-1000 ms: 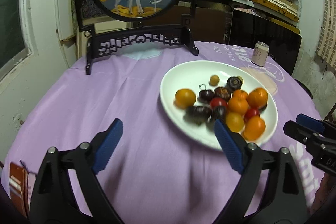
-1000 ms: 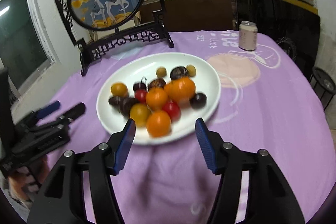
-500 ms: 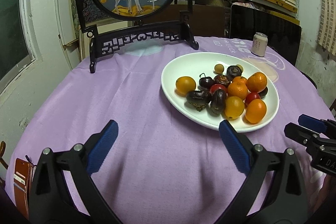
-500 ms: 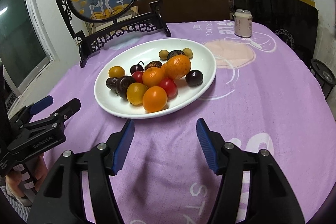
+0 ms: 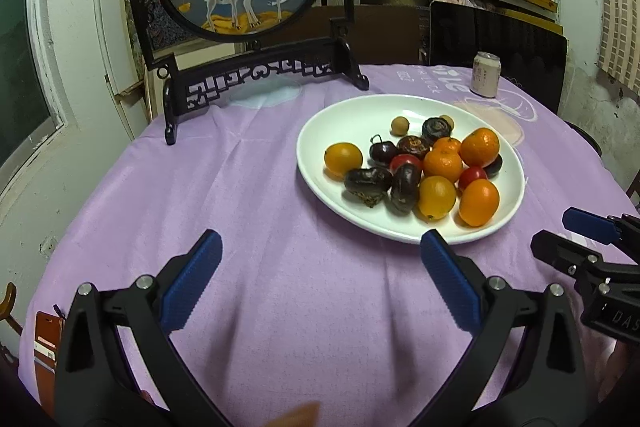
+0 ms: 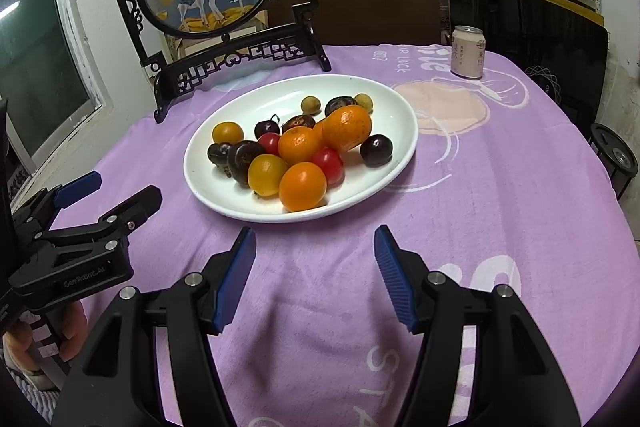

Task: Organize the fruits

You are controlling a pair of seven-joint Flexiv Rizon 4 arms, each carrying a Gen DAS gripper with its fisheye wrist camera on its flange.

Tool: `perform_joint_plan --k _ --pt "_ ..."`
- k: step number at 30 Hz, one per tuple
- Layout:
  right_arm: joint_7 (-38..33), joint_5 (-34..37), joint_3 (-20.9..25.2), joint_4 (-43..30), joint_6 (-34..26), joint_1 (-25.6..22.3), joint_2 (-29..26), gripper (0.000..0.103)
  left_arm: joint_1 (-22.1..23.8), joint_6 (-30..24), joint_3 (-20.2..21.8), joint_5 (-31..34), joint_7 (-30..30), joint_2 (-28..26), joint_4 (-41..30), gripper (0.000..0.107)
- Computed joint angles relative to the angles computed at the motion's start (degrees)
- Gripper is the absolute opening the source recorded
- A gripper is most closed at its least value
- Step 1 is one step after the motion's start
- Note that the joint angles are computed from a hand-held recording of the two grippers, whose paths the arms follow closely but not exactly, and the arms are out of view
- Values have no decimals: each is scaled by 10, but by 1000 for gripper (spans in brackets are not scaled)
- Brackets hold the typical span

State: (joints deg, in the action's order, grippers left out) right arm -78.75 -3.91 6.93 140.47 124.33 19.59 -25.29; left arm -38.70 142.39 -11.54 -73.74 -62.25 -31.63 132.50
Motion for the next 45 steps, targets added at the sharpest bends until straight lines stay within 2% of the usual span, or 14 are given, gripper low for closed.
perform_joint_plan --k 2,6,12,17,33,45 --pt "-11 17 -9 3 1 18 4 81 0 -1 -1 -2 2 1 0 101" --pt "-41 64 -25 7 23 53 8 81 0 1 0 7 -6 2 3 101" --pt "-31 51 -10 5 11 31 8 81 3 -23 4 27 -18 11 11 101" --pt "-33 53 -13 5 6 34 9 81 4 -39 11 50 -35 18 19 101" --pt "-31 48 -14 2 -9 34 8 81 -3 -37 21 59 -43 20 22 101" --pt "-30 46 -14 2 -10 33 8 81 -8 -22 13 34 -25 14 13 101"
